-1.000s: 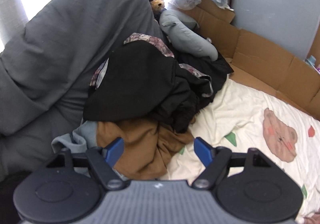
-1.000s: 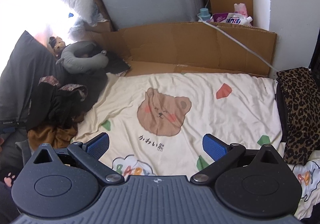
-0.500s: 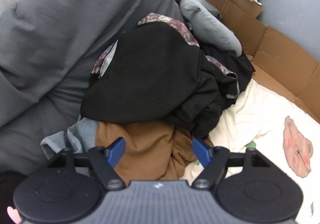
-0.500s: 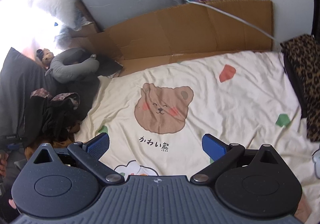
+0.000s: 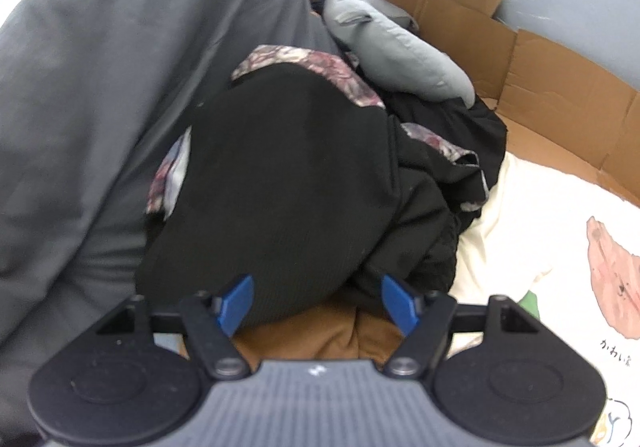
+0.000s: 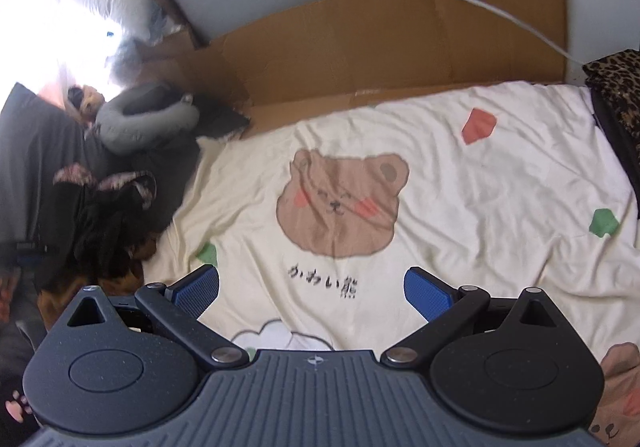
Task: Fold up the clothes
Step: 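Close the left tool on the black hoodie's hem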
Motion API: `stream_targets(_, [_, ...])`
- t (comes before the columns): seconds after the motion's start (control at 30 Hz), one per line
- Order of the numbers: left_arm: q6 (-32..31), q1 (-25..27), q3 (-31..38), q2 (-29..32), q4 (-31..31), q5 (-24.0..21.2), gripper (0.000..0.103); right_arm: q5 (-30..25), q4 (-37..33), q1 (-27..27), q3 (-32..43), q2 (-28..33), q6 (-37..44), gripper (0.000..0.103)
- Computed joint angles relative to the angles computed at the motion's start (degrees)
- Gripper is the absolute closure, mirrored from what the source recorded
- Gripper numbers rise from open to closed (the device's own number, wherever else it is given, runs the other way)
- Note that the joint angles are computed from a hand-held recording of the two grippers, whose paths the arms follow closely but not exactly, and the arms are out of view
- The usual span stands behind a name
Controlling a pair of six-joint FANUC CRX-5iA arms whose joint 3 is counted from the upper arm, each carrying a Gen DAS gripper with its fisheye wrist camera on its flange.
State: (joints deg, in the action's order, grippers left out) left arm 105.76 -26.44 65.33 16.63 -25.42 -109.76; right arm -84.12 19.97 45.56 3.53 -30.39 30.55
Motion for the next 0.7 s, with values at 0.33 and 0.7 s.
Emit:
stream_targets(0.33, [-3.42,0.74,-4.1,2.17,-2.07,1.62,0.028,-0.46,-2.18,-0.25,-1.87,0.18,-1.91,0.002])
stream_targets(0.7, [-1.35,2.46,-12.03,-3.86,-1.01,7.77,0.094,0.54,-4.02,0.88,-3.25,-0.43,-4.43,0.002])
